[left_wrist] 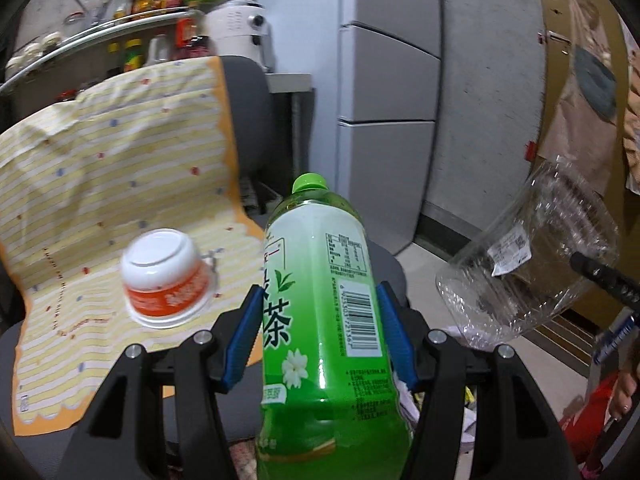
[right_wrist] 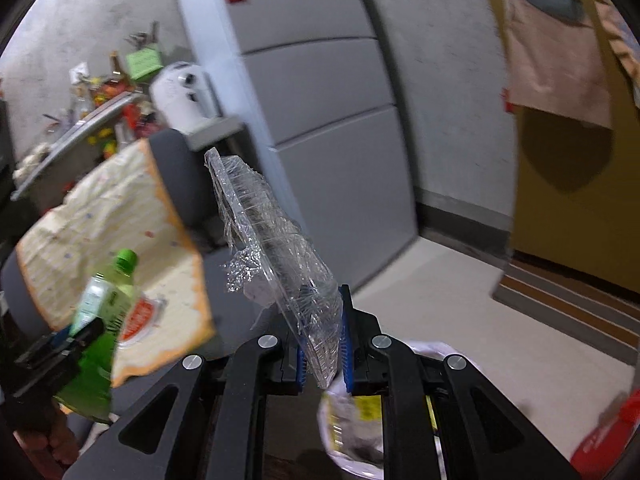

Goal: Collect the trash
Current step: 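Carry both bottles to the bin and open the right gripper to drop the clear bottle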

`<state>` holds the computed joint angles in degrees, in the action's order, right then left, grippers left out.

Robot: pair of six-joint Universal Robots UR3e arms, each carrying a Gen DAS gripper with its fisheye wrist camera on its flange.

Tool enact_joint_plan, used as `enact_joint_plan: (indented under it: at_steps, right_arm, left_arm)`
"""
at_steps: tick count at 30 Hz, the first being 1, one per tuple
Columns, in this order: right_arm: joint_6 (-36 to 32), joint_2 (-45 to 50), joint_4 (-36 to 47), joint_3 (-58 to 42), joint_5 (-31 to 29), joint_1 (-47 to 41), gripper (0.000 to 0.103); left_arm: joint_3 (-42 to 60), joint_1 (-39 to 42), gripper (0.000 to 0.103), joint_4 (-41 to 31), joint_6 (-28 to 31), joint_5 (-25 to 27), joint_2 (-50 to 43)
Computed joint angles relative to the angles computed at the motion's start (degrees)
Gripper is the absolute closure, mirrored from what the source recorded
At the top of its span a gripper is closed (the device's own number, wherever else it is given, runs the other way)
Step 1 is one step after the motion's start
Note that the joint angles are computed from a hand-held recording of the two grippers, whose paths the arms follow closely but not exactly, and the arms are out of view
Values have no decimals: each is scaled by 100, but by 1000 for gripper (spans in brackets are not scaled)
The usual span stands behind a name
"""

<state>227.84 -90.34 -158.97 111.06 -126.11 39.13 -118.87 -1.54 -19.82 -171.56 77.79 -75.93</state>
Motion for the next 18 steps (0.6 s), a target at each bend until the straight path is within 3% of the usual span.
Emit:
enact_joint_plan:
  at_steps: [10,11,12,14,18]
  right_arm:
    - [329,-61,-401,1229,724,-747,85]
    - [318,-4,-337,1230,837,-828,83]
    - [313,76,-378,1257,990,-936,67]
    - [406,103,-406,1350,1042,-1014,51]
    - [562,-128,-188,1409,672,-936,51]
  left_arm:
    - [96,-228,47,-46,11,61,-296]
    - [97,-230,47,-58,18,59,-311]
    - [108,-236,47,-79,28,60,-325]
    - [112,-249,47,-103,54,64,-355]
    - [126,-310,47,-136,98,40,-413]
